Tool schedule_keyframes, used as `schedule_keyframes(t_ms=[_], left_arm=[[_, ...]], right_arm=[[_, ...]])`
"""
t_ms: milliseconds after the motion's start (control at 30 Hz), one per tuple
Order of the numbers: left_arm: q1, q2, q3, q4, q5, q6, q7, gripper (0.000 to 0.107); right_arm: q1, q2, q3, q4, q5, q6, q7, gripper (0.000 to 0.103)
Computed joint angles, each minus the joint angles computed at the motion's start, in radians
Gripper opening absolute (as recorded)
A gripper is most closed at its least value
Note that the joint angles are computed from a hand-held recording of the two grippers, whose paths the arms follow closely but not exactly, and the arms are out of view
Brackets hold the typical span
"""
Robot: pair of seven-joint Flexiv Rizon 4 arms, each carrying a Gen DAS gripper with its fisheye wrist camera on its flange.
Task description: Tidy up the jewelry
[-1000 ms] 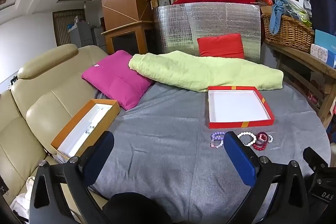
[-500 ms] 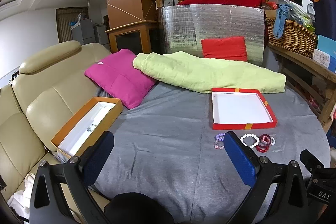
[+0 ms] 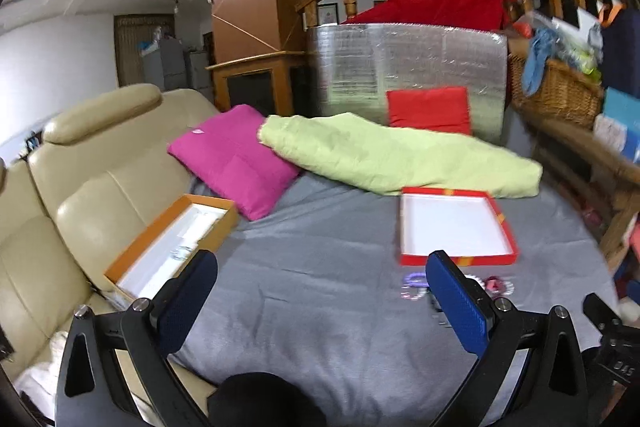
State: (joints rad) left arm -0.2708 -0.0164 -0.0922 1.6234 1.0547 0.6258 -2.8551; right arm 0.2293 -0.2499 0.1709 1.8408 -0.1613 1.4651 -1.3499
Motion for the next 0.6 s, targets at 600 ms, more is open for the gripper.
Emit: schedule_keyframes(t_ms=[600], left_arm=[[0.067,0.019,0.02,0.029,-0.148,0.11,0.067,0.103]], right_arm=[[0.047,0.004,-0.054,-0.015,-0.108,0.053,0.111,0.103]])
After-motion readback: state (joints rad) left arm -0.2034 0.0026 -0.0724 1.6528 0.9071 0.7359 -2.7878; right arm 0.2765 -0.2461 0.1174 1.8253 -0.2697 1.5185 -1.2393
